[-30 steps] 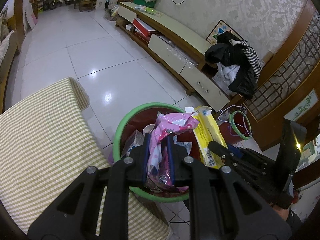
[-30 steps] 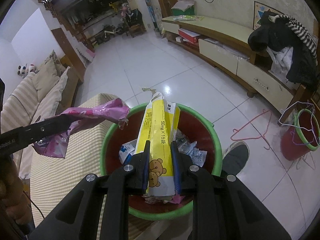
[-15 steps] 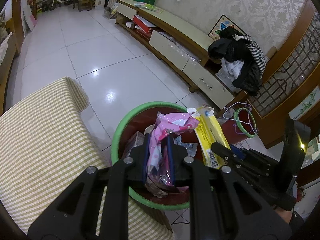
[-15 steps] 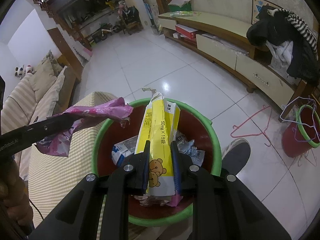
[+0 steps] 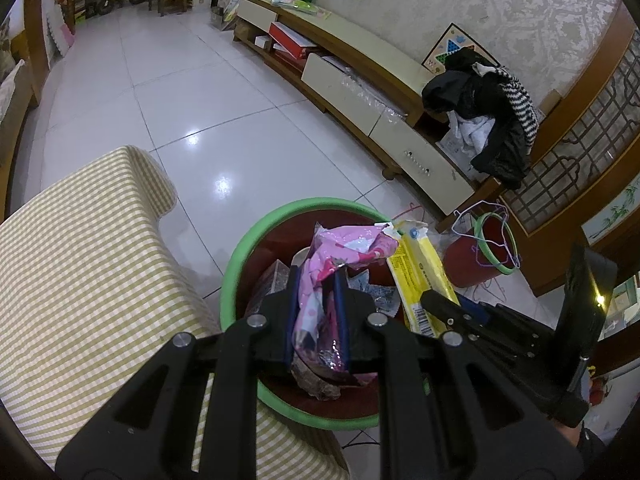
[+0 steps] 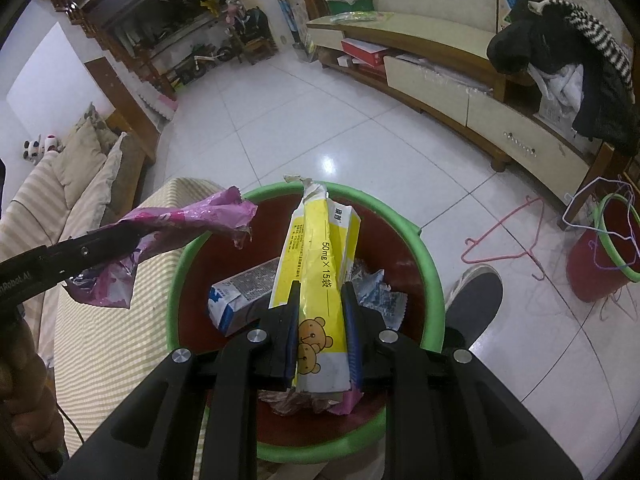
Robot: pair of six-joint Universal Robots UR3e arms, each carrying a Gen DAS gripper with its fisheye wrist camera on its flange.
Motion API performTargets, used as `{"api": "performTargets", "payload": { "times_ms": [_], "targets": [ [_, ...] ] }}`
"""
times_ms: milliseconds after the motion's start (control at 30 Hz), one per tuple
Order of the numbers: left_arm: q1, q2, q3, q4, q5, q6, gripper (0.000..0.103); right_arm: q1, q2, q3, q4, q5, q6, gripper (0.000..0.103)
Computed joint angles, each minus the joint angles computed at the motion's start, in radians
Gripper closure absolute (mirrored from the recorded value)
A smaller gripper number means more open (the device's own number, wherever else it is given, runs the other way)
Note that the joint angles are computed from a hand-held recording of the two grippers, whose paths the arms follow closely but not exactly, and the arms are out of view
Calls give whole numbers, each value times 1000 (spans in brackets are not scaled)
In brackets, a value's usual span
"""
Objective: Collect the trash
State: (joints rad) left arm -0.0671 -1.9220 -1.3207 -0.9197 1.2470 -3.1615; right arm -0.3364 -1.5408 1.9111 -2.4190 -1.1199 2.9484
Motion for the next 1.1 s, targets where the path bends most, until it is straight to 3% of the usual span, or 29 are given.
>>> {"api": "performTargets", "payload": {
  "times_ms": [433, 533, 567, 600, 633, 700, 933, 1100],
  "targets": [
    [-17, -66, 50, -22, 5, 8, 84, 17, 48, -15, -8, -19, 16, 79],
    [-20, -69, 46, -26, 21, 3, 66, 14, 45, -8, -5, -21, 16, 63],
    [-16, -65, 39, -30, 18, 2, 64, 12, 40, -3, -8, -20, 16, 52],
    [-11, -58, 27, -31, 13, 4, 54, 11, 33, 2, -12, -21, 17, 45],
    [-6, -46, 10, -25, 10, 4, 47, 10, 28, 8, -17, -23, 20, 43],
    [7, -19, -22, -16, 4, 9, 41, 10, 10, 18, -25, -27, 30, 32],
    [99, 180, -219, 35, -3, 23, 14, 50, -63, 11, -4, -48, 39, 19],
    [212, 393, -380, 7, -20, 77, 9, 114, -115, -6, 14, -52, 65, 17]
  ]
}}
